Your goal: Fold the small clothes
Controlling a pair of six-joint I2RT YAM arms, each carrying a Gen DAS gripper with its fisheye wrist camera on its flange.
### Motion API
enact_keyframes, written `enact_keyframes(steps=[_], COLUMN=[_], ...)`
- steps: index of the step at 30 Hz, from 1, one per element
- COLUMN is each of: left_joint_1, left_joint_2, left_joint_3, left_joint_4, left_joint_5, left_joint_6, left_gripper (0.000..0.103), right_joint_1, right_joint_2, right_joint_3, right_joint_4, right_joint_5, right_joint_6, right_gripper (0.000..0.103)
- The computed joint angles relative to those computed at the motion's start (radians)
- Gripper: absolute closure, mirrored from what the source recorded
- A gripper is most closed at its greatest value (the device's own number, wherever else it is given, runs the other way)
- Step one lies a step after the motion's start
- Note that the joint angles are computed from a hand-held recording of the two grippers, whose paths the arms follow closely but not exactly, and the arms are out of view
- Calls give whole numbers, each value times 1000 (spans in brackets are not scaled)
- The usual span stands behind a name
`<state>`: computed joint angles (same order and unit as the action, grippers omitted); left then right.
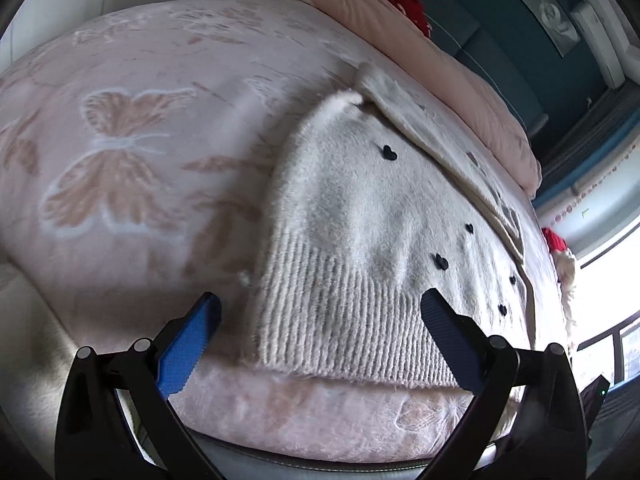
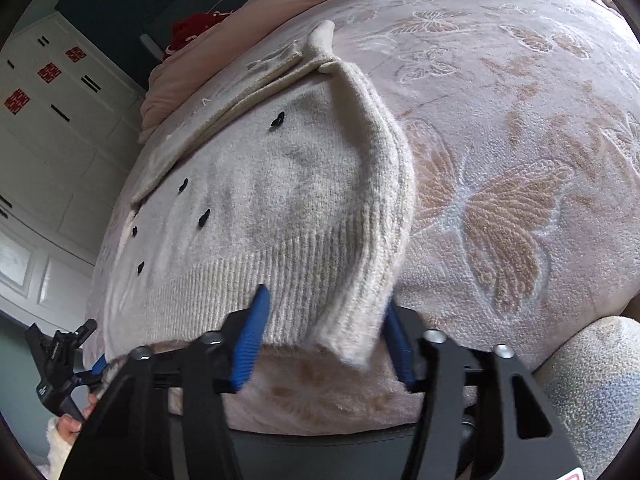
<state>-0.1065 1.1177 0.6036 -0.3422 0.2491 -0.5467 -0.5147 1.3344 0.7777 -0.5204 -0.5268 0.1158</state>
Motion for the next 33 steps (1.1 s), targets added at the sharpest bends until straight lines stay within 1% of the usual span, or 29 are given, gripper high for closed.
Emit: enact_keyframes(steps=[1, 2, 3, 4, 5, 6, 7, 8, 9, 11, 14, 16, 18, 20, 21, 22, 24, 26, 27, 30, 32, 33], left_joint_1=[4, 18, 25, 35, 48, 69, 82, 101, 129, 151, 133, 133, 139, 149, 160, 169, 195, 216, 228, 270, 307, 322], left_joint_2=[3, 3, 4, 5, 11, 20, 19, 31, 53, 62, 38, 6, -21, -60, -88, -105, -145, -177, -198, -246, -268, -294], left_joint_3=[0, -5, -5, -7, -7, -5, -9, -10, -12, -21, -5, 14, 41, 87, 124, 143, 204, 257, 291, 342, 359, 373], left_joint_4=[6, 15, 14, 14, 15, 11, 15, 26, 35, 46, 19, -8, -47, -125, -193, -235, -365, -487, -572, -773, -911, -1007], left_joint_5=[9, 33, 44, 57, 74, 91, 105, 129, 174, 207, 196, 213, 236, 267, 286, 297, 325, 346, 350, 358, 371, 360], left_joint_6=[-2, 3, 8, 13, 20, 20, 16, 10, 3, -14, -16, -24, -15, 22, 62, 85, 161, 241, 312, 458, 553, 629], left_gripper=[11, 15, 24, 38, 44, 52, 58, 74, 91, 93, 95, 95, 96, 96, 96, 97, 97, 97, 97, 97, 98, 100], right_joint_1=[0, 1, 2, 5, 8, 11, 14, 14, 14, 14, 13, 6, -11, -28, -40, -53, -67, -103, -115, -156, -199, -220], right_joint_2=[5, 9, 13, 15, 15, 16, 19, 25, 28, 30, 24, -10, -52, -89, -103, -118, -145, -169, -178, -168, -164, -180], right_joint_3=[0, 2, 3, 4, 3, 3, 3, 4, 5, 2, 4, 2, 11, 41, 59, 91, 144, 218, 249, 289, 290, 279], right_joint_4=[0, -1, -3, -2, -1, 0, 3, 4, 7, 14, 14, 6, -27, -112, -160, -238, -359, -508, -564, -672, -773, -826], right_joint_5=[-5, -6, -7, -4, -1, 0, 0, -1, -4, -11, -16, -28, -51, -67, -73, -71, -47, -29, -9, 8, 27, 62], right_joint_6=[1, 0, -1, 1, 3, 6, 13, 16, 19, 32, 34, 37, 30, -8, -37, -83, -158, -277, -342, -481, -631, -719], right_gripper=[67, 71, 72, 73, 75, 77, 81, 84, 86, 89, 94, 95, 97, 97, 97, 98, 98, 98, 98, 98, 98, 98])
